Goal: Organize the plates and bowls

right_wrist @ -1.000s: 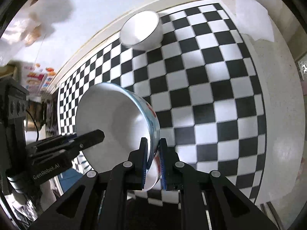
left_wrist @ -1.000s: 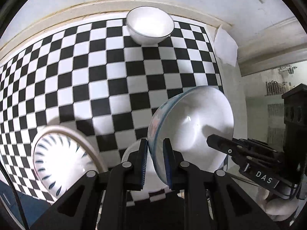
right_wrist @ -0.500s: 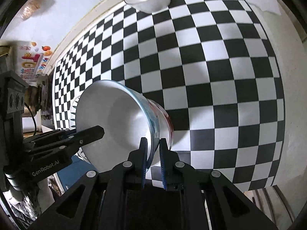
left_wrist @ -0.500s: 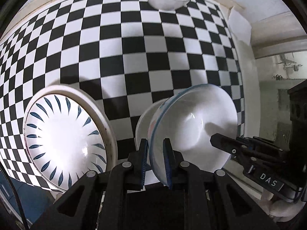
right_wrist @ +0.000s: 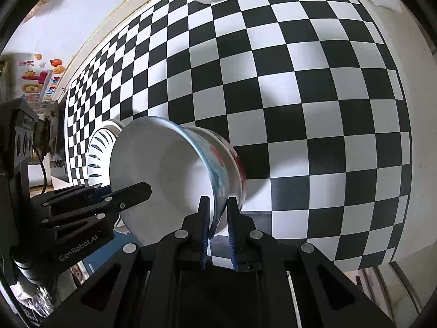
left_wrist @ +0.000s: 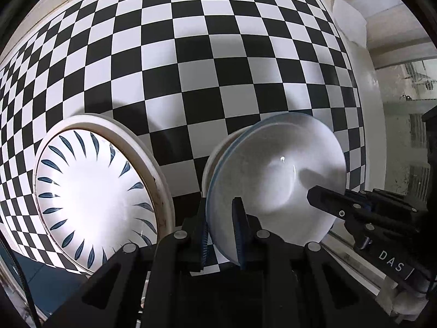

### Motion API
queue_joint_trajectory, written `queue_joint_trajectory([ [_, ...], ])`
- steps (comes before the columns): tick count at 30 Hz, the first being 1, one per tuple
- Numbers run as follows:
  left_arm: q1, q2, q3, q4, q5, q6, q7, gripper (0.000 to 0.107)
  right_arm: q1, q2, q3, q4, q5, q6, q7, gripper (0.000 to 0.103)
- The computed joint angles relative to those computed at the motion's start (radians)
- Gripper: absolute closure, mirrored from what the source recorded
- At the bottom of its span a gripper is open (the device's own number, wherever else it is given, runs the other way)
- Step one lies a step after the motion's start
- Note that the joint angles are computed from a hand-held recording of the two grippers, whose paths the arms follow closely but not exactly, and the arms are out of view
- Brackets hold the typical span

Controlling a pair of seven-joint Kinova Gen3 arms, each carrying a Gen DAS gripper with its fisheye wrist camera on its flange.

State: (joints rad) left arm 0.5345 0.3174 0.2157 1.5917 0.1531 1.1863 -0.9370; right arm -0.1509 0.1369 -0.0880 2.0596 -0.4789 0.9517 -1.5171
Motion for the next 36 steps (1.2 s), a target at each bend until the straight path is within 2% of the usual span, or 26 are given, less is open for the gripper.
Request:
queue_joint_trajectory([
  [22, 0.025, 0.027, -0.001, -0.008, -0.031, 0.004, 0.025, 0.094, -0.03, 0.046, -0.013, -0.038, 0.063, 0.028, -0.061, 0.086],
  [28, 0.004, -0.017, -0.009, -0.007, -0.023, 0.023, 0.023, 0.093, -0.012, 0.056, -0.01, -0.06, 0.046, 0.068, -0.038, 0.085],
  [34, -0.028, -0.089, -0.031, -0.117, -0.095, 0.073, 0.053, 0.09, 0.048, 0.011, 0.023, -0.124, 0.01, 0.148, 0.016, 0.084],
  [35, -0.042, -0.085, -0.035, -0.146, -0.1, 0.071, 0.045, 0.087, 0.059, 0.007, 0.03, -0.144, 0.003, 0.158, 0.025, 0.08],
  [36, -0.053, -0.076, -0.038, -0.169, -0.104, 0.071, 0.038, 0.08, 0.073, 0.007, 0.039, -0.17, -0.008, 0.165, 0.036, 0.072],
])
